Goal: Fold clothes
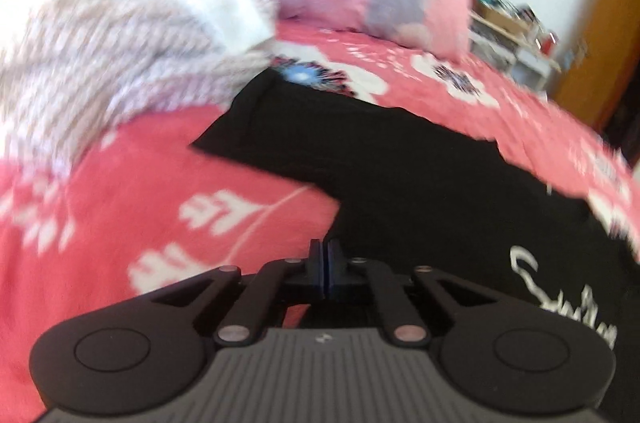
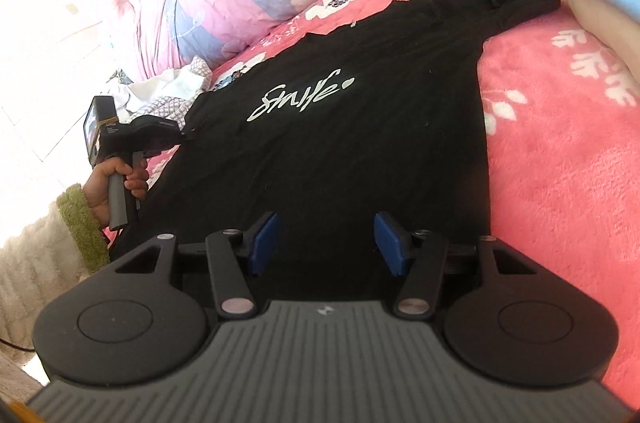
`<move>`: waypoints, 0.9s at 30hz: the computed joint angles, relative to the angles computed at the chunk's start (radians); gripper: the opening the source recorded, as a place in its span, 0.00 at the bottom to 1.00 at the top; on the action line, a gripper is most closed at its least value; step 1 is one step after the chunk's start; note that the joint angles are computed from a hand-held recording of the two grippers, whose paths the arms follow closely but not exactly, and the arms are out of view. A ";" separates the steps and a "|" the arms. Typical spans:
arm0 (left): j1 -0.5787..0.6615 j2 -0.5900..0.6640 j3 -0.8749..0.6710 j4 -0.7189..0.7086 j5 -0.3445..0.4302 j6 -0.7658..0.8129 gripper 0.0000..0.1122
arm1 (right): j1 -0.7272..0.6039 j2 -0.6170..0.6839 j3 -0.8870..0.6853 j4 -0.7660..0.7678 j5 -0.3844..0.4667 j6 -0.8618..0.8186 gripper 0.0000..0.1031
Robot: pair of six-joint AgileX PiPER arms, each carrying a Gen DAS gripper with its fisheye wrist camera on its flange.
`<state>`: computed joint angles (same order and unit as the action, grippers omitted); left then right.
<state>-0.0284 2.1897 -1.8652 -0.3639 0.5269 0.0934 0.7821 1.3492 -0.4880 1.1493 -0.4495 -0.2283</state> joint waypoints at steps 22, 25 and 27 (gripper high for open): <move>0.279 -0.505 0.693 -0.398 0.097 0.714 0.15 | 0.044 0.032 0.033 -0.068 -0.101 0.124 0.52; 0.272 -0.559 0.764 -0.402 0.058 0.729 0.03 | 0.050 0.035 0.035 -0.064 -0.112 0.124 0.52; 0.284 -0.586 0.784 -0.395 0.059 0.699 0.02 | 0.053 0.037 0.037 -0.067 -0.118 0.129 0.52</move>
<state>0.2552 1.6032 -1.0816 -0.7588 0.5854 0.7920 0.8351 1.3865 -0.4508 1.0821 -0.5675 -0.0992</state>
